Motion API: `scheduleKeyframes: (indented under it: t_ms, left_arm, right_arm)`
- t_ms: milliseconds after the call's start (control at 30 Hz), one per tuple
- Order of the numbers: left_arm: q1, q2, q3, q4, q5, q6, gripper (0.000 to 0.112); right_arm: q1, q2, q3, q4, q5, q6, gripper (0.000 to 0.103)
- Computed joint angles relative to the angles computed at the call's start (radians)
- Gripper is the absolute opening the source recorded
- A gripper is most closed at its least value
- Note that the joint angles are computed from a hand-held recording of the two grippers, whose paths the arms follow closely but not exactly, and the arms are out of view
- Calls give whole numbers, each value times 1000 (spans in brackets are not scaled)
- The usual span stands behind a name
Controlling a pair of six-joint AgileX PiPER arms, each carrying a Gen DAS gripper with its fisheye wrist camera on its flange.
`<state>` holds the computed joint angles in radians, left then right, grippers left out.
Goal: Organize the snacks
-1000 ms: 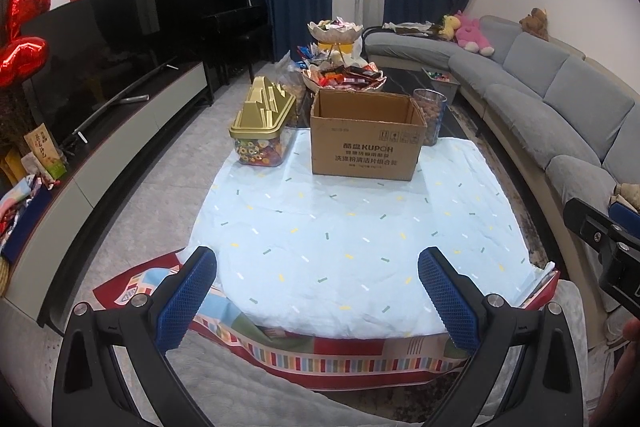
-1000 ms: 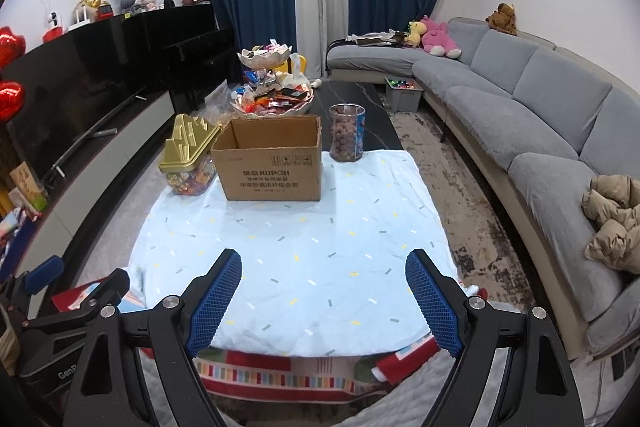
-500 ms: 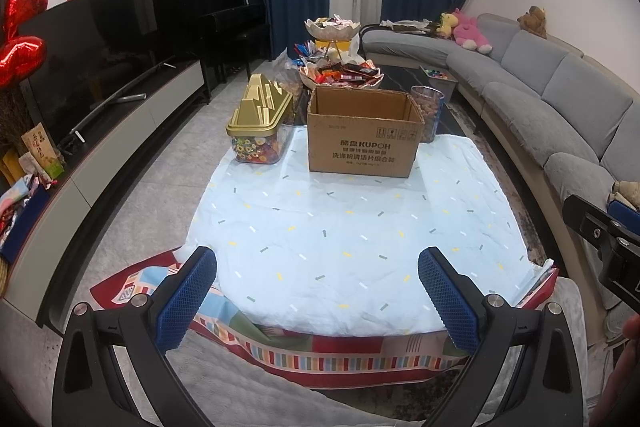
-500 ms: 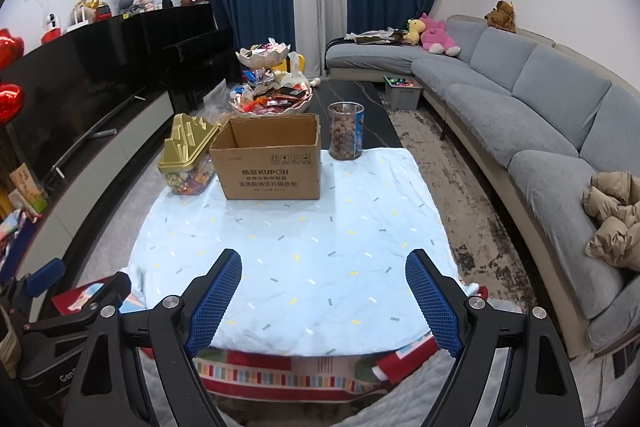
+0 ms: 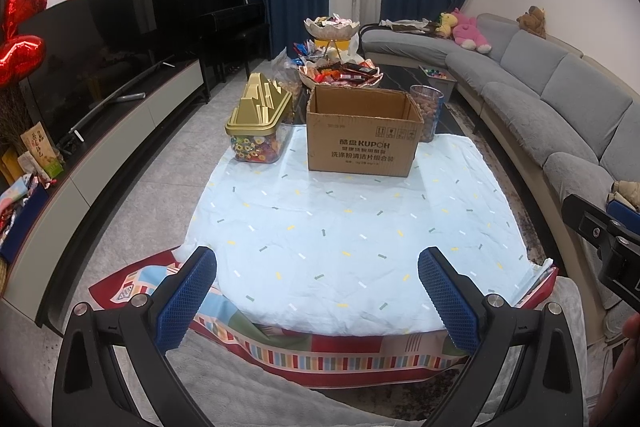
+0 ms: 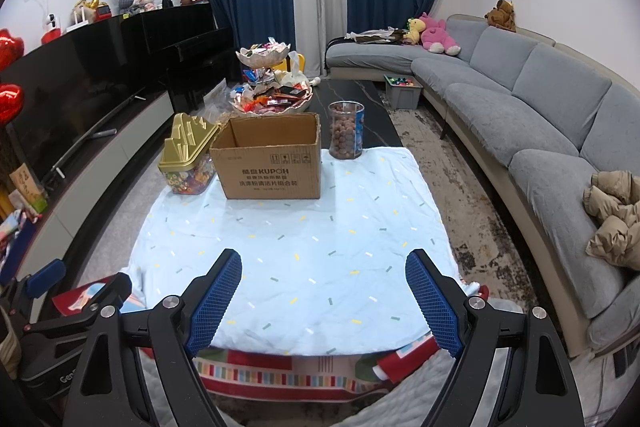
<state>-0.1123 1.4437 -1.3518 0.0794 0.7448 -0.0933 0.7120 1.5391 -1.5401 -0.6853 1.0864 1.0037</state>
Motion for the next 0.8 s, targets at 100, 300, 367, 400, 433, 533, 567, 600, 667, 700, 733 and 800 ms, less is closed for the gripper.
scheduleKeyframes:
  t_ms: [100, 300, 367, 400, 433, 533, 567, 600, 667, 700, 733, 800]
  left_arm:
    - [3, 1, -2, -3, 2, 4, 103]
    - [-6, -2, 8, 4, -3, -6, 103]
    - [-7, -1, 11, 5, -6, -7, 103]
    - [-8, -3, 13, 6, -8, -9, 103]
    - [-8, -2, 12, 6, -7, -9, 103]
    - [-7, -1, 11, 5, -6, -8, 103]
    - [-8, -2, 12, 6, -7, -9, 103]
    - [-7, -1, 11, 5, -6, -7, 103]
    - [-7, -1, 11, 5, -5, -7, 103]
    - [-7, -2, 11, 4, -6, -6, 103]
    - [-7, -1, 10, 4, -6, -7, 103]
    - [-8, -3, 13, 4, -7, -7, 103]
  right_arm:
    - [-1, 2, -1, 2, -2, -1, 85]
    - [-2, 1, 0, 2, -2, -1, 85]
    - [-2, 1, -1, 3, -1, -1, 85]
    - [-1, 0, -1, 3, 0, 0, 85]
    - [1, -1, 2, 2, 0, 3, 85]
    - [1, -2, 7, 1, -3, 5, 85]
    - [1, -3, 7, 1, -3, 5, 85]
    - [-1, -2, 6, 2, -4, 5, 85]
    - [1, -2, 6, 2, -2, 6, 85]
    - [-1, -3, 6, 3, -3, 3, 85]
    - [-2, -3, 7, 3, -4, 3, 85]
    - [-1, -4, 8, 1, -4, 4, 85]
